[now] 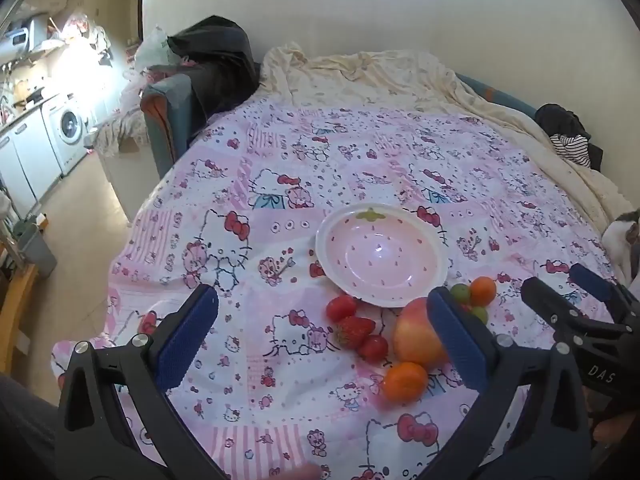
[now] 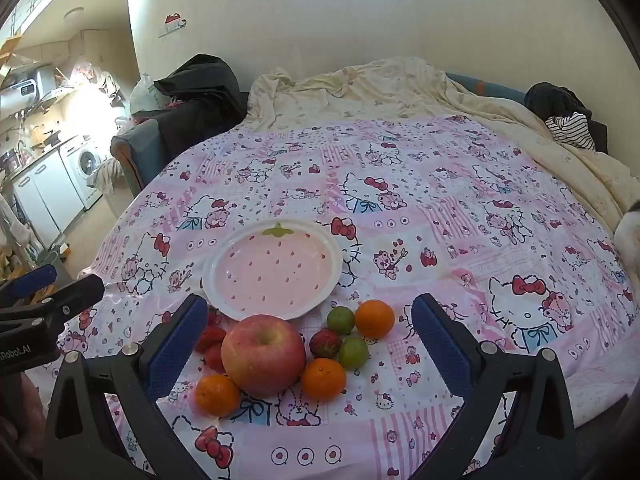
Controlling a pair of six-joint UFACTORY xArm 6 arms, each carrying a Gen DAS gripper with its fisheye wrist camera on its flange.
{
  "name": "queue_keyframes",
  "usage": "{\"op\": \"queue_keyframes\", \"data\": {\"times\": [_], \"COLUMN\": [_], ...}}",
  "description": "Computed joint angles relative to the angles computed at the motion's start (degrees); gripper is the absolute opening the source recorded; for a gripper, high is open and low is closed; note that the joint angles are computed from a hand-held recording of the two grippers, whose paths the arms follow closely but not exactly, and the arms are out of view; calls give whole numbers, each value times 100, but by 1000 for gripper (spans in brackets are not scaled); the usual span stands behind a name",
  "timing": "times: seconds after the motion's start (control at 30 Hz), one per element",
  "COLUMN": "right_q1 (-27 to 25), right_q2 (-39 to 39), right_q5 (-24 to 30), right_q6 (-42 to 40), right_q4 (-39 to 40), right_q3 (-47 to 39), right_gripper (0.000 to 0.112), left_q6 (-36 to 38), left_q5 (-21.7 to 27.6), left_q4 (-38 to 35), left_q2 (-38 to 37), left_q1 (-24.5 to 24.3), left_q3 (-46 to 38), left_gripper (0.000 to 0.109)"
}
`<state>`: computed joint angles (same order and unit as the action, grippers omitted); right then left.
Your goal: Organize fruits
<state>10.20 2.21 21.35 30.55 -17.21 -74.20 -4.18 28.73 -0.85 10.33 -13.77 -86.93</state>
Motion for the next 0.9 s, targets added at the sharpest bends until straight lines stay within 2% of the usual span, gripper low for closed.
{"op": "queue_keyframes", "data": {"times": [0.13,0.2,0.9], "right_q1": [3,7,-44], "right_q2": [2,1,-9], "right_q5": [0,-14,-48], "right_q6": [-9,-4,-57], "right_q4": [6,3,73], "right_q3": [-5,-1,34], "right_gripper": [103,103,103], "left_q6": [126,80,-129], "left_q5": [270,-14,-79], "left_q4": [-186,-154,132], "left_q2": [167,19,-19], "left_q1": [89,67,42], "left_q3": [-334,-35,51], "left_gripper": [103,103,103]}}
